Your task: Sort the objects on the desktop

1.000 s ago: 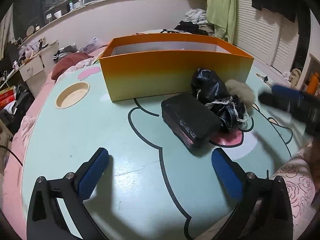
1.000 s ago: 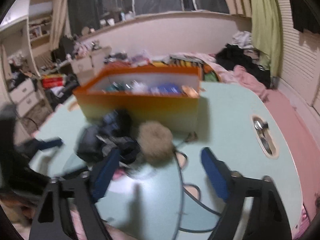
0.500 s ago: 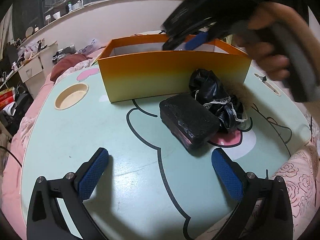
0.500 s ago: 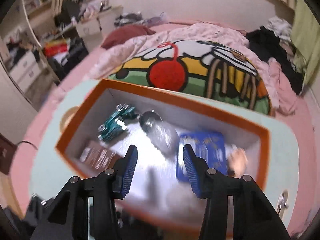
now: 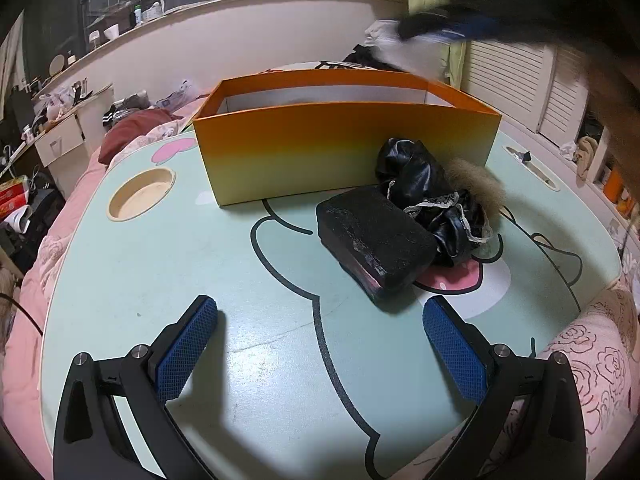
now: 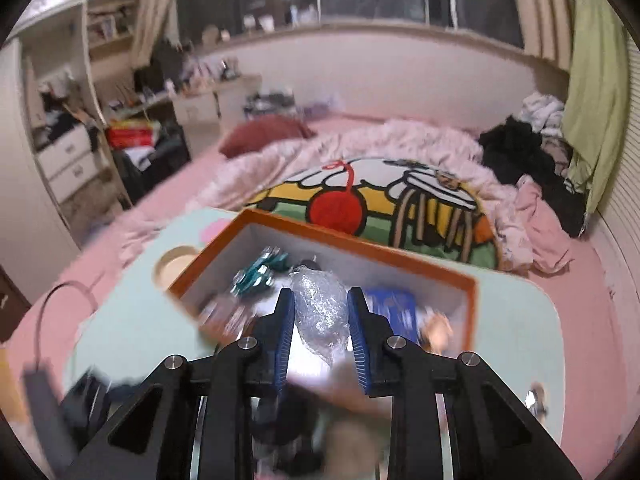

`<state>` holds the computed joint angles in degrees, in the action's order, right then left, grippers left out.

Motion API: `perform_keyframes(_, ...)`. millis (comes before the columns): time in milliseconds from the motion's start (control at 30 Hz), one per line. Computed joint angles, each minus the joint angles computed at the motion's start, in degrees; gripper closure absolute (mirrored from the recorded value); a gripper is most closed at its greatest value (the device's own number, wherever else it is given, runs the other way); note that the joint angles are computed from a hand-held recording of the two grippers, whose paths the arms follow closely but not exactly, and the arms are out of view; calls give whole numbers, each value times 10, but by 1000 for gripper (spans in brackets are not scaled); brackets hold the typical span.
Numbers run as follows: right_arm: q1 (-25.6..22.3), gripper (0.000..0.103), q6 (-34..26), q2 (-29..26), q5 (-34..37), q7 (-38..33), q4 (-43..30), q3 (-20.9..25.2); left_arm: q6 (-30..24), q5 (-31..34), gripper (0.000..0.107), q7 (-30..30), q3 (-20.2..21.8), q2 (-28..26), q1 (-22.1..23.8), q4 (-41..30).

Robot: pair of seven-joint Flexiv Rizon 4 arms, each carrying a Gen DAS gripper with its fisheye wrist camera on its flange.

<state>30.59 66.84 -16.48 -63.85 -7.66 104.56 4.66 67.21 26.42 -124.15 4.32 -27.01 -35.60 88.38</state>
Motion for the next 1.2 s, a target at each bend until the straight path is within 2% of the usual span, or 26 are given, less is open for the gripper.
perform_keyframes(100, -2, 77, 10, 16, -5, 44, 46, 11, -2, 1, 4, -1, 1, -1, -1, -2)
perform_keyframes(200, 3, 76, -12, -16, 60, 0, 30, 25, 2, 1, 4, -1, 0, 0, 1, 2)
perform_keyframes(267, 12, 71, 10, -23, 26, 33, 32, 0, 4, 1, 4, 0, -1, 1, 1, 4)
perform_keyframes(300, 15, 66, 32, -20, -11, 72, 38, -16, 4, 0, 4, 1, -1, 1, 2, 4)
perform_keyframes(367, 17, 29, 65, 3, -159, 229, 60, -54, 3, 1, 4, -3, 0, 1, -2, 3)
perform_keyframes(400, 12, 24, 61, 17, -217, 290, 70, -57, 2, 1, 4, -3, 0, 1, -2, 3)
perform_keyframes(433, 5, 23, 58, 27, -239, 314, 81, -52, 2, 2, 4, -4, 0, 1, -2, 3)
perform_keyframes(533, -8, 23, 35, 46, -182, 266, 121, -10, 4, 2, 4, -3, -1, 1, -1, 4)
perform_keyframes(633, -28, 19, 38, 36, -130, 233, 147, 27, 4, 2, 4, -3, 0, 1, -1, 4)
perform_keyframes(700, -10, 15, -13, 32, -154, 244, 148, 25, 2, 4, 4, -4, 1, 1, -4, 2)
perform_keyframes(767, -2, 11, -51, 17, -101, 183, 132, 42, 1, 4, 4, -4, 0, 2, -4, 3)
perform_keyframes(867, -3, 4, -36, 10, -104, 185, 131, 34, 3, 1, 4, -2, -3, 4, 0, 5)
perform_keyframes(1000, -4, 3, -35, 13, -122, 206, 139, 31, 7, -7, 5, 7, -8, 5, 6, 6)
perform_keyframes(1067, -4, 2, -36, 15, -124, 209, 141, 32, 14, -16, 9, 16, -12, 9, 13, 13)
perform_keyframes(1133, -6, 2, -35, 15, -123, 207, 141, 34, 15, -2, 22, 10, -1, 16, 3, 12)
perform_keyframes(1200, -6, 2, -36, 16, -122, 208, 142, 34, 25, -11, 32, 28, -12, 27, 14, 12)
